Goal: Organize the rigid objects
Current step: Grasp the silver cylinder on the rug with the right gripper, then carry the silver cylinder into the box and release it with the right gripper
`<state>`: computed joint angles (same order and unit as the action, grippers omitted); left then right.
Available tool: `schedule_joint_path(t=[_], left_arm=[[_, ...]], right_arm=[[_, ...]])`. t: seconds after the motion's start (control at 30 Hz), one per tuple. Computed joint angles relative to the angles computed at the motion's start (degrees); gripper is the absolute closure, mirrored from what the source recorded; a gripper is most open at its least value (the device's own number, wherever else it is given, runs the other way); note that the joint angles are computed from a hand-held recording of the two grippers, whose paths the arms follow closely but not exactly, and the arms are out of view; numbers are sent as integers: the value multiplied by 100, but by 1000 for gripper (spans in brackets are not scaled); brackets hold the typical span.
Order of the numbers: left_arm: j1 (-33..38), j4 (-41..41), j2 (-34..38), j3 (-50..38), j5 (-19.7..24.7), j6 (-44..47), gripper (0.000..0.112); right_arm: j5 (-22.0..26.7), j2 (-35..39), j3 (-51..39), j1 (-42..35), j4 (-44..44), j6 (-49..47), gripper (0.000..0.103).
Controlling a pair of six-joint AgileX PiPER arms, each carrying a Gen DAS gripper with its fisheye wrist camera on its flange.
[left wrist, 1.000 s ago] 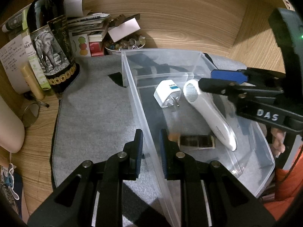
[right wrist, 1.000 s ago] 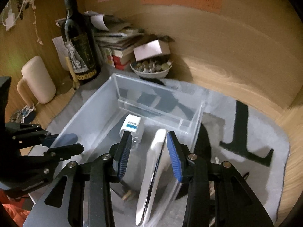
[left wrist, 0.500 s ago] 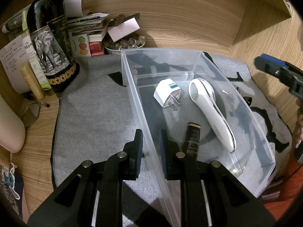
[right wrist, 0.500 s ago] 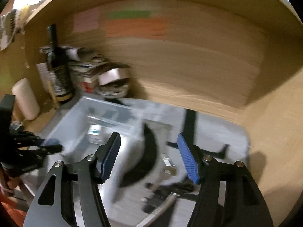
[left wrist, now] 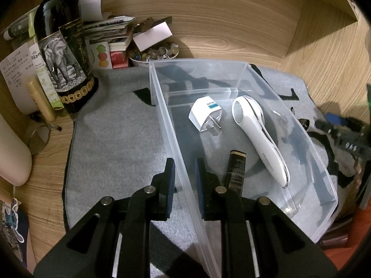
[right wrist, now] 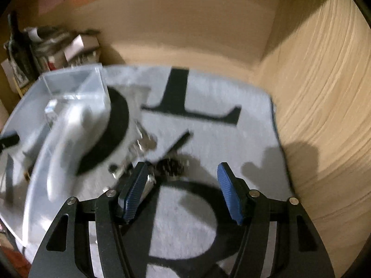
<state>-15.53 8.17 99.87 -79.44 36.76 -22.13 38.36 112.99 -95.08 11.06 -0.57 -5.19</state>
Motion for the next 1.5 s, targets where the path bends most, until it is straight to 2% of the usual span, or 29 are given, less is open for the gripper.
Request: schedule_joint_path(t=[0.13, 0.2, 0.3, 0.53, 0.63, 0.7, 0.77, 0.8, 1.17, 1.5], left_arm=[[9, -27, 20, -39, 26, 23, 95], [10, -19, 21, -41, 24, 23, 95], [11, -21, 23, -45, 26, 26, 95], [20, -34, 25, -47, 18, 50, 95], [8, -2, 42, -70, 30, 39, 95], [7, 11, 45, -63, 17, 49, 95], [4, 20, 42, -46, -2, 51, 95], [4, 20, 42, -46, -2, 51, 95], [1, 16, 37, -33, -5, 34, 95], [-5, 28, 36, -53, 38, 44, 95]], right_arm=[[247, 135, 21, -14, 373, -227, 44], [88, -17, 323, -102, 760, -482, 41], [99, -115, 501, -131, 1149, -695, 41], [-377, -329, 1137, 192, 352, -153, 43], [-367, -400, 1196, 124, 560, -304, 54], [-368, -420, 1189, 100, 501, -241, 73], [-297, -467, 1198, 0, 743, -418, 86], [-220, -471, 1161, -85, 982, -583, 89], [-438, -707, 931, -170, 1212, -705, 89], [-652, -884, 354, 168, 1912, -1431, 89]])
